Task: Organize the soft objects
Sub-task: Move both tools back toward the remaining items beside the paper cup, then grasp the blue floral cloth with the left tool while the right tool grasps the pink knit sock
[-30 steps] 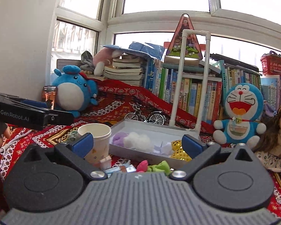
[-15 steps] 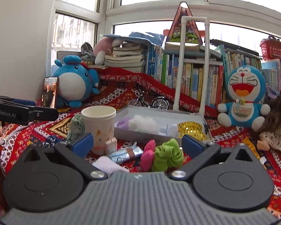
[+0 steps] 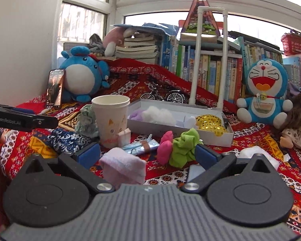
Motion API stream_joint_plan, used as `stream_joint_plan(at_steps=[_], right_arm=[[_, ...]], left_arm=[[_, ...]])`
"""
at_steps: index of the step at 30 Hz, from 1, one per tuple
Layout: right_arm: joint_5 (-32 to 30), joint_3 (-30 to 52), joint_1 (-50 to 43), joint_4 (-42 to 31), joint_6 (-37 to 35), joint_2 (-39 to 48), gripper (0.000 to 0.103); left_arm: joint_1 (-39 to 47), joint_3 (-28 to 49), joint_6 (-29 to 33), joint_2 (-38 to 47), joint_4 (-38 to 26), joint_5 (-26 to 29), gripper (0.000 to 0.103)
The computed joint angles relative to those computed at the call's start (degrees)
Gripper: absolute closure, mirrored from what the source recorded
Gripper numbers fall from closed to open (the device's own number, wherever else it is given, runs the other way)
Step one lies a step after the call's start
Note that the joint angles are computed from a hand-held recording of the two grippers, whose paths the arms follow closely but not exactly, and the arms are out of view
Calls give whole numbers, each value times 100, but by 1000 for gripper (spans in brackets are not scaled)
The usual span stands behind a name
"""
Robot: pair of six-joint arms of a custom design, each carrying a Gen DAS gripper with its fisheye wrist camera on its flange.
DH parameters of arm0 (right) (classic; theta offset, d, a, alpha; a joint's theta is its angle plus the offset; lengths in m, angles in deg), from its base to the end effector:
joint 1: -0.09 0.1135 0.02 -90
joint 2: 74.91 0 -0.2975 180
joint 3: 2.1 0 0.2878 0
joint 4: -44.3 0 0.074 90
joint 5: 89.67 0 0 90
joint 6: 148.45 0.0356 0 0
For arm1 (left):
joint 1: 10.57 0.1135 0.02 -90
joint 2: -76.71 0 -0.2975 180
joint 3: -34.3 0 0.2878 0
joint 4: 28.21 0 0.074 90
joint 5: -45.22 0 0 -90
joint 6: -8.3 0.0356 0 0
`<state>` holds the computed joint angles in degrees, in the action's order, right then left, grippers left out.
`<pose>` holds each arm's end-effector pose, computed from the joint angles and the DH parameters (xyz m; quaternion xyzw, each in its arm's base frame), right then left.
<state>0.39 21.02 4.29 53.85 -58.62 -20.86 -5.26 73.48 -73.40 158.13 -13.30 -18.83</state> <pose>0.1938 0.0142 0.1665 -0.0312 0.8254 0.0194 0.5633 0.2831 0.0107 0.1655 0.1384 0.8290 -0.1304 0.5259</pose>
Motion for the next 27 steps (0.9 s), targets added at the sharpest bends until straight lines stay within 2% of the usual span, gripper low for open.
stream_joint_plan(at_steps=[9, 13, 18, 27], right_arm=[[16, -11, 345, 186, 93, 418, 3], [1, 36, 493, 236, 113, 667, 13], [70, 95, 579, 378, 239, 932, 15], [216, 150, 608, 634, 502, 1405, 26]], left_arm=[[-256, -49, 22, 264, 131, -284, 3], [-405, -38, -36, 394, 197, -403, 3], [-579, -37, -123, 564, 343, -549, 2], [-873, -12, -275, 905, 643, -967, 3]])
